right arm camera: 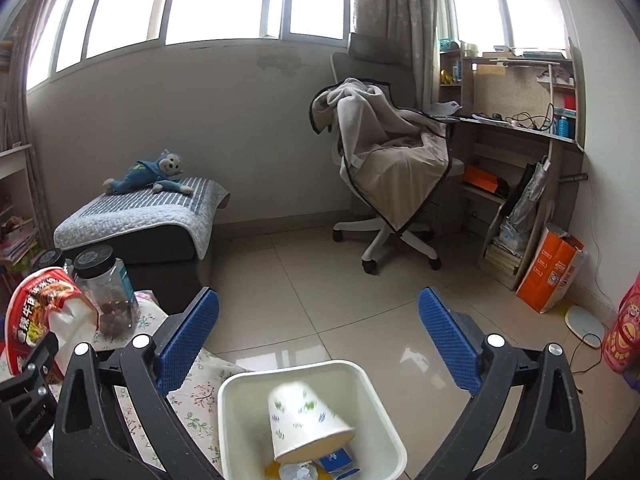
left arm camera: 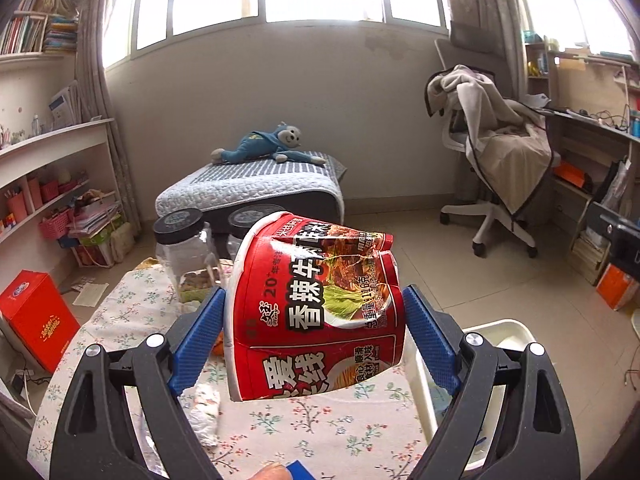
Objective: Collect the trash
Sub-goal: 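Drop the paper cup into the wastebasket with the right tool while the left tool carries the noodle cup there, then open the left tool to release the red noodle cup into the wastebasket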
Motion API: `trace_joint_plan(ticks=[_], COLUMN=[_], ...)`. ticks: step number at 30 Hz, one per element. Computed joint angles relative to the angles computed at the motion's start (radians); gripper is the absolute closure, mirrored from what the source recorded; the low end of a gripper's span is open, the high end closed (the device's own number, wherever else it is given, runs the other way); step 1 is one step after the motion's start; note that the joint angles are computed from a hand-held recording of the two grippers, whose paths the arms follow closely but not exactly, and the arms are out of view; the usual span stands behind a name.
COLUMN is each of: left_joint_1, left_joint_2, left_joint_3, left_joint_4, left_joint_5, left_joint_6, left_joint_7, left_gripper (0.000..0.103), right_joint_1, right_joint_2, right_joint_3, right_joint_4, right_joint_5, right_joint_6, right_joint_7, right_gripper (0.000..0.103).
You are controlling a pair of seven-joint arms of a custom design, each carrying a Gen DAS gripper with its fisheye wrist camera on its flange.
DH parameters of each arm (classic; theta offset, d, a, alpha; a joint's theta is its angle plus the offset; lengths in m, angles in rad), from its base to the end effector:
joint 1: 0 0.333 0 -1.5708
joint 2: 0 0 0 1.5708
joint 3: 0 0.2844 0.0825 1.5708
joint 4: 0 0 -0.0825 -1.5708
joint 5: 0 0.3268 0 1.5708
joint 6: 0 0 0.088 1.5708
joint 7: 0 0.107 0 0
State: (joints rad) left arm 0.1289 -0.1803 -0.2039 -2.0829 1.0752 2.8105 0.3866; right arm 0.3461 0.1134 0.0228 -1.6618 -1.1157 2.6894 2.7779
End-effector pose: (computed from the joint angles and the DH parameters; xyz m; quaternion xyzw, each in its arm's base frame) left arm 0.4922 -0.0870 0.5751 -0.6619 0.5340 -0.3052 0.4284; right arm 0.5361 0.2376 0.6074 -0.5760 0.5950 -0.4158 0.3759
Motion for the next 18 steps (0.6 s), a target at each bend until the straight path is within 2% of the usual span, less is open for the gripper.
trace_joint_plan(ticks=[6,12,16,18], left_joint_1=[-0.071,-0.178,-0.239,-0.264], left_joint_2=[0.080,0.184,0.253,0.265], left_joint_3=[-0.023,-0.004,0.015,0.032], left_joint_4=[0.077,0.197,0.262,0.283], left_joint_5=[-0.044,-0.098,-0.288,-0.321], left_joint_6=[-0.010,-0.029,-0.028,-0.044], left_joint_7=[0.041,0.095,0.286,0.314], left_gripper=[0.018,0.018,0.018,0.017], right_joint_1=[-0.047,-0.103,-0.134,-0.144], right_joint_2=[-0.047,-0.087,-0.100,-0.104], right_joint_3=[-0.020,-0.020,-0.017,-0.014], right_joint_4=[-0.044,-0.082,-0.097,-0.106], right_joint_5=[-0.030,-0.025,-0.018,-0.011], right_joint_6=[-0.025,-0.035,-0.040,-0.041], right_joint_7=[0.083,0.166,0.199,0.201], right_gripper=[0.007,0.007,0.007,0.007])
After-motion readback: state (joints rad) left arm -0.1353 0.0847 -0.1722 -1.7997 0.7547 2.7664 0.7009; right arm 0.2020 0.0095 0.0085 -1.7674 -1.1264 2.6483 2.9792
